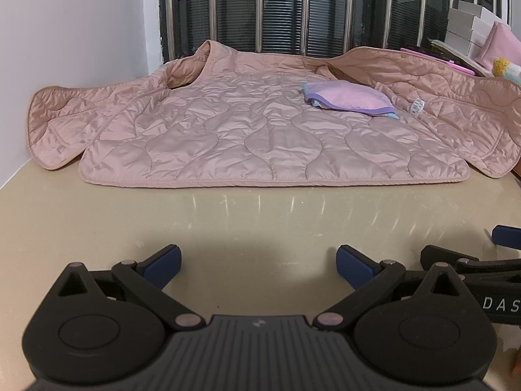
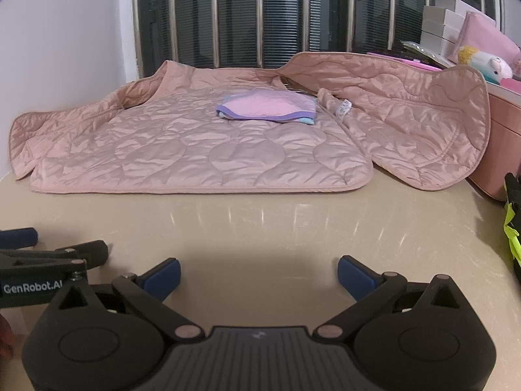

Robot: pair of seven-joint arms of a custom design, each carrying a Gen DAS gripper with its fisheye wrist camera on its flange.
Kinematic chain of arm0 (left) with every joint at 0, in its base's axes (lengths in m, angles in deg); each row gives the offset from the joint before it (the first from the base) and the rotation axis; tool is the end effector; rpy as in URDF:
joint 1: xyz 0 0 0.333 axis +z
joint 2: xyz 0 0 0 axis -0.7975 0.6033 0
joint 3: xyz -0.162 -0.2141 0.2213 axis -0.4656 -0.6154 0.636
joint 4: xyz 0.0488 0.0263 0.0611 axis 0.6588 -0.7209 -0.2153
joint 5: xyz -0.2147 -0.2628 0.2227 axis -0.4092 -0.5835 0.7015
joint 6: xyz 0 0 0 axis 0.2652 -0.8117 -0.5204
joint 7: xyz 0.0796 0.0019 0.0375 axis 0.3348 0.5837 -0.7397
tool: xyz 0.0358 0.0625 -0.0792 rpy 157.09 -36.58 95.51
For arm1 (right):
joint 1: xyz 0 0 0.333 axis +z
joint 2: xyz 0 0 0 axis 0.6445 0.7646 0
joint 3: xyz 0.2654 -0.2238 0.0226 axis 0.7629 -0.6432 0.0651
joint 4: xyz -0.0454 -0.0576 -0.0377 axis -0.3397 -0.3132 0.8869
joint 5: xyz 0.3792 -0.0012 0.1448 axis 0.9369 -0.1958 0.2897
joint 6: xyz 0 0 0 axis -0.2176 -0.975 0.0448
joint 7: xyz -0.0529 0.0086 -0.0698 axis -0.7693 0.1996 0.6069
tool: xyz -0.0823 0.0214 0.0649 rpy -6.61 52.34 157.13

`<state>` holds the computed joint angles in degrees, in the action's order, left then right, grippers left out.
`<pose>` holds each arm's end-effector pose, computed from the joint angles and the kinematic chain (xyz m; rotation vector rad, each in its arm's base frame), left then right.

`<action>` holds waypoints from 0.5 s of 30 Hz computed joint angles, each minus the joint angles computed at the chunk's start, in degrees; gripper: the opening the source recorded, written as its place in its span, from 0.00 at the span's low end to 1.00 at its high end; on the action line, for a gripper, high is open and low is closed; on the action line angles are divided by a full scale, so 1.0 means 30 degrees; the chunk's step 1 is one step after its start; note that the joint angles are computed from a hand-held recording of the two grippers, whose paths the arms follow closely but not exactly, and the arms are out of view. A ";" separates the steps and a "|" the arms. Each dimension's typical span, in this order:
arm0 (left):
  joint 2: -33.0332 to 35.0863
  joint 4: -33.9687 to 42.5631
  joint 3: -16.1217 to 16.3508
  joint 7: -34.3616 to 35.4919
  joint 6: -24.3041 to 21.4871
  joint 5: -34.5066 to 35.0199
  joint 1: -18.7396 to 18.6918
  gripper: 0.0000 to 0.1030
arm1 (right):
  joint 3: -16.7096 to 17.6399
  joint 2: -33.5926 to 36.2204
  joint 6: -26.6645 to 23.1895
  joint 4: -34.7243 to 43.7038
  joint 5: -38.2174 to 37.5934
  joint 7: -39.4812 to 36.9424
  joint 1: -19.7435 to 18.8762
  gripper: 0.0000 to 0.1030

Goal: Fold clothes

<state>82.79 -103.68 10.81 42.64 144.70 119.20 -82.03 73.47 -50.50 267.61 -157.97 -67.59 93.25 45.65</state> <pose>0.5432 -0.3673 0.2181 -1.8856 1.3788 -0.6488 0.5816 0.1668 0.2168 -1.8907 1.3499 -0.6146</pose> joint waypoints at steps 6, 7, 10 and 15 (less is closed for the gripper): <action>-0.0021 -0.0031 0.0017 -0.0079 0.0051 0.0066 0.0013 0.99 | -0.0036 -0.0008 0.0013 -0.0010 0.0090 -0.0010 0.0080 1.00; -0.0031 -0.0049 0.0015 -0.0125 0.0056 0.0094 0.0014 0.99 | -0.0041 -0.0017 0.0012 -0.0018 0.0107 -0.0011 0.0092 1.00; -0.0072 -0.0130 0.0024 -0.0236 0.0181 0.0298 0.0066 0.99 | -0.0068 -0.0015 -0.0005 0.0000 0.0136 -0.0045 0.0128 1.00; -0.0089 -0.0151 -0.0040 -0.0121 0.0194 0.0340 0.0125 0.99 | -0.0065 -0.0003 -0.0013 0.0020 0.0162 -0.0065 0.0140 1.00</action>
